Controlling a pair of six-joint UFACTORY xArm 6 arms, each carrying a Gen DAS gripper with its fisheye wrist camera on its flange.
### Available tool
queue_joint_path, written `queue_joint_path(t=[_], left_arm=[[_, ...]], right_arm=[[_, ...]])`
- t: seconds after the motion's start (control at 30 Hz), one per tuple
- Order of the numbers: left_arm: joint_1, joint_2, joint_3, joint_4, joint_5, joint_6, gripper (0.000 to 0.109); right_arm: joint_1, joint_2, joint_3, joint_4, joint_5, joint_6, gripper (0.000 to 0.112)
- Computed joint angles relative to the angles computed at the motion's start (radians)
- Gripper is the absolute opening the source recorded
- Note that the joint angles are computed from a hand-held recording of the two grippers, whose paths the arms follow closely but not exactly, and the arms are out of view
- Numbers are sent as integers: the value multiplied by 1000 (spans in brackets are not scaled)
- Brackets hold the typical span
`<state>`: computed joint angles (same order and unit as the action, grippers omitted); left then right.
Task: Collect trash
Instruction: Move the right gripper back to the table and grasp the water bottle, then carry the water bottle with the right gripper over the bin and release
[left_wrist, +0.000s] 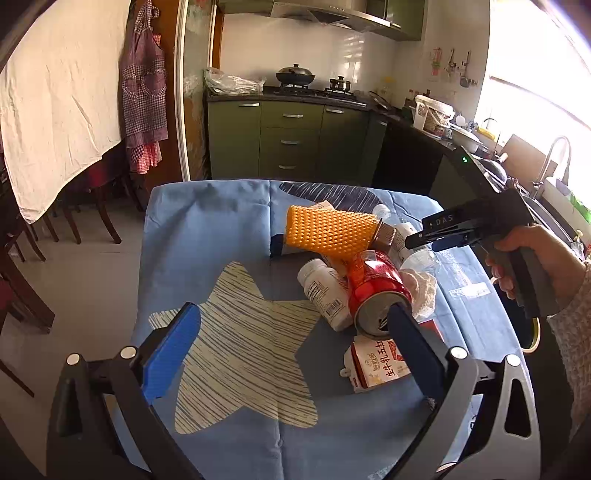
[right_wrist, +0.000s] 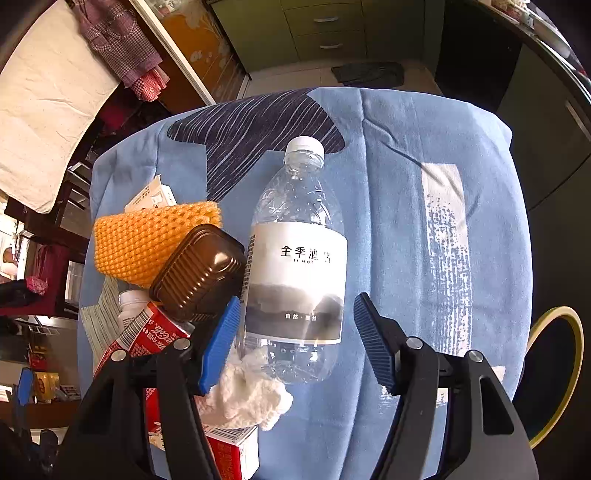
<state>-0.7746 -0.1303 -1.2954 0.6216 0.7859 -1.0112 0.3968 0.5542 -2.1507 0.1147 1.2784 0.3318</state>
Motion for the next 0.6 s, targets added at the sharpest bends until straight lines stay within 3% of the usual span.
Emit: queue_joint_path(t=[0.1, 0.37, 0.43, 0.6], left_arm=[[5, -6, 10, -12, -7, 1, 96], [6, -6, 15, -26, -12, 9, 96], [3, -3, 13, -29, -11, 13, 96], [-1, 3, 7, -31, -3, 22, 96]], right_arm=[[4, 89, -128, -6, 77, 5, 65], [1, 183, -247, -3, 130, 18, 66], [2, 193, -249, 1, 124, 16, 66], [2, 67, -36, -24, 3, -2, 65]])
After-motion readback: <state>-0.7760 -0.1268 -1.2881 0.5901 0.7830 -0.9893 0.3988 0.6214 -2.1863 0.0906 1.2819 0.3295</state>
